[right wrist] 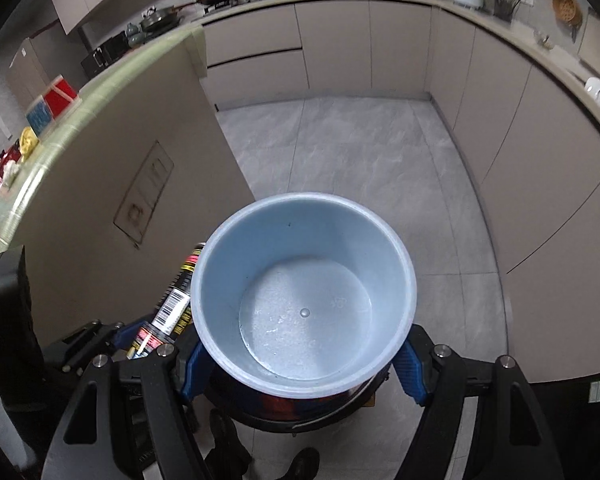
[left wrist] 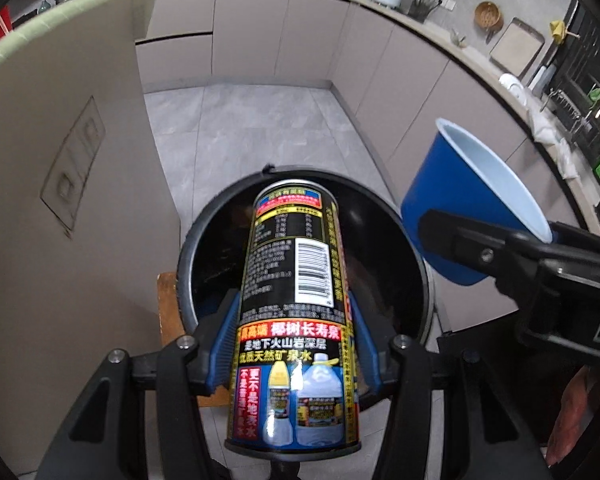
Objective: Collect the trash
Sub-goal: 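Open both tools to drop the spray can and bowl into the bin, then move both tools back over the table toward the tissue and cups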
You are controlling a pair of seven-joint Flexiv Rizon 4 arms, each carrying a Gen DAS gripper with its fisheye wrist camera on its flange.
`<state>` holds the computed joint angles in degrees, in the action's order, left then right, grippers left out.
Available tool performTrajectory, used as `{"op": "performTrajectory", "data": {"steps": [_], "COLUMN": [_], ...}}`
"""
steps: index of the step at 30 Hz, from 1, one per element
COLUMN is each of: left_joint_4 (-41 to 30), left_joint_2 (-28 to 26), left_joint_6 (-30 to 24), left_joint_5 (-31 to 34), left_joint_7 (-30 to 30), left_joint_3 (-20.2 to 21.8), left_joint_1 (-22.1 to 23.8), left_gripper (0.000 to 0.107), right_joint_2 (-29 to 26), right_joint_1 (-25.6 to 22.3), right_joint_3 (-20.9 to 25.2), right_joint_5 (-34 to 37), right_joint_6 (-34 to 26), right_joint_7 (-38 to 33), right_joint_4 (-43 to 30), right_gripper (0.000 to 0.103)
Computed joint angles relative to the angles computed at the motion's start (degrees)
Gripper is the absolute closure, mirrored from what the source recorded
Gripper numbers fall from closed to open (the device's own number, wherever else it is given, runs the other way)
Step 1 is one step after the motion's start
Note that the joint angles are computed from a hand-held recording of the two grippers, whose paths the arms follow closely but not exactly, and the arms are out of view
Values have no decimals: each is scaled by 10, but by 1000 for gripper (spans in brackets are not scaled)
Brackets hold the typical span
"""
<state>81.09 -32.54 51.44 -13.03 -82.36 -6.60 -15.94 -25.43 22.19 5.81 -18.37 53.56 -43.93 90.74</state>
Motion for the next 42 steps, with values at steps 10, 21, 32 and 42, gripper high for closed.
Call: {"op": "performTrajectory", "data": {"steps": [10, 21, 32, 42], "left_joint_4": [-45, -31, -49, -19], "left_joint_2": [-43, -4, 35, 97], "left_joint_6": [-34, -9, 2, 28], "left_joint_5": [29, 78, 97, 105], "left_joint_7": [-42, -102, -118, -148], "left_joint_3": [17, 39, 50, 64], "left_joint_1": [-15, -21, -6, 27], "left_gripper": [50, 21, 21, 21], "right_joint_2": [-72, -40, -16, -27], "right_joint_1": [-38, -23, -5, 35], "right_joint_3": [38, -4, -12, -17], "right_joint_5": [93, 72, 8, -49], "right_joint_6": [-19, -10, -36, -52], "right_joint_7": [-89, -20, -13, -30], "right_joint_4": [-72, -50, -86, -159], "right_gripper": [26, 0, 0, 0]}}
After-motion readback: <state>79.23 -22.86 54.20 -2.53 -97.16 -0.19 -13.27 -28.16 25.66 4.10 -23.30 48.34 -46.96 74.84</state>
